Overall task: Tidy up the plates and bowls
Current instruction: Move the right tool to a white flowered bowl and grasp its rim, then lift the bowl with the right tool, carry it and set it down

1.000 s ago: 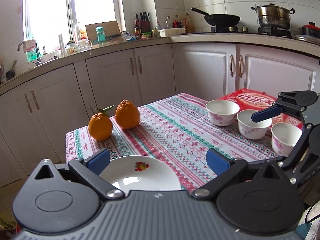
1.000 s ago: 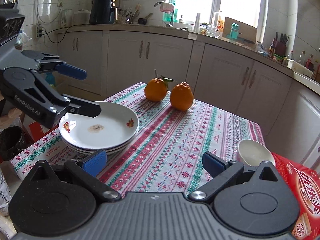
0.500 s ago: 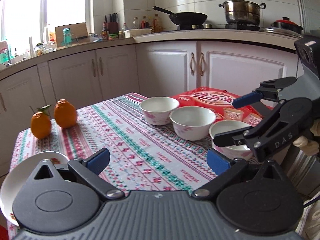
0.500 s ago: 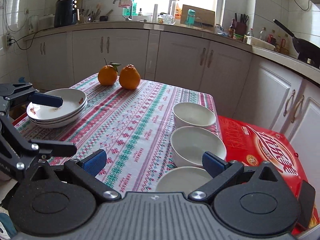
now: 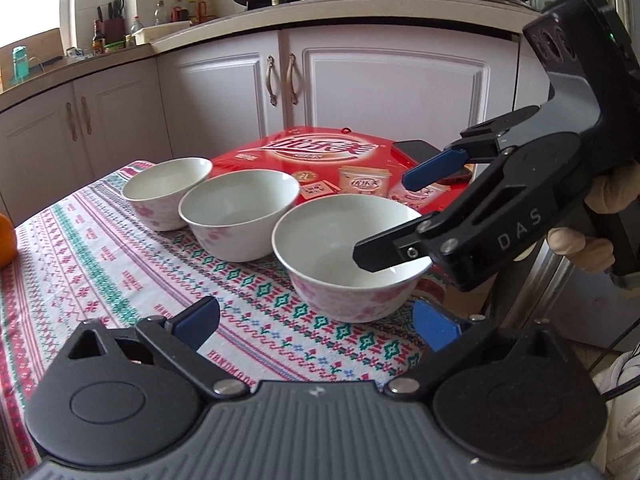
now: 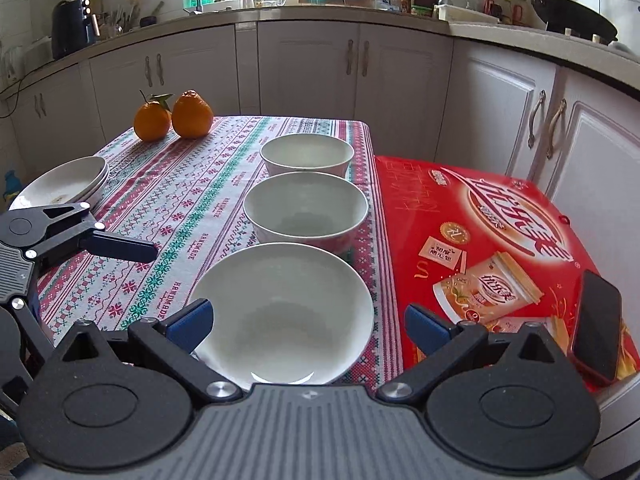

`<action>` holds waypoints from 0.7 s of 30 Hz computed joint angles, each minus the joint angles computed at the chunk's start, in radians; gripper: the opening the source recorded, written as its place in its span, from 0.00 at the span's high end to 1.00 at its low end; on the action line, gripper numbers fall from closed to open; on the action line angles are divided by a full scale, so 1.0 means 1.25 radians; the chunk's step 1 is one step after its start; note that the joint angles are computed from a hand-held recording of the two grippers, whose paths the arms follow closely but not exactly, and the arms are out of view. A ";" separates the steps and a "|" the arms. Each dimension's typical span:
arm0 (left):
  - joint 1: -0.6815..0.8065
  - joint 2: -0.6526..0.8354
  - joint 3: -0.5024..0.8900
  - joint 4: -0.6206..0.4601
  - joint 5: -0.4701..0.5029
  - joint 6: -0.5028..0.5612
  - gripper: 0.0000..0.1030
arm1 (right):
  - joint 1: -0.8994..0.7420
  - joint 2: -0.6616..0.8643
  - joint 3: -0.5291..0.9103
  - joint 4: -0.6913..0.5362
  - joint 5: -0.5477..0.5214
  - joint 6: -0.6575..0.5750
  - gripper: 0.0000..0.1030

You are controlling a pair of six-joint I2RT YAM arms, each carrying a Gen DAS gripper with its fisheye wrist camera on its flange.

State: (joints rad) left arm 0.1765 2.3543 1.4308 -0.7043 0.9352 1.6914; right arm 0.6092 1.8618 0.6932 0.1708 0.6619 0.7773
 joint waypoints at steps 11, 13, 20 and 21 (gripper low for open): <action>-0.037 0.006 -0.025 0.014 -0.001 -0.002 0.02 | -0.061 0.001 -0.038 0.090 -0.091 -0.056 0.01; -0.042 0.008 -0.021 0.010 0.001 -0.007 0.04 | -0.071 0.000 -0.044 0.105 -0.106 -0.061 0.07; -0.049 0.020 0.003 -0.025 0.011 0.001 0.14 | -0.104 -0.001 -0.061 0.145 -0.172 -0.077 0.24; -0.050 0.021 0.006 -0.032 0.011 0.004 0.15 | -0.112 -0.005 -0.070 0.159 -0.188 -0.079 0.25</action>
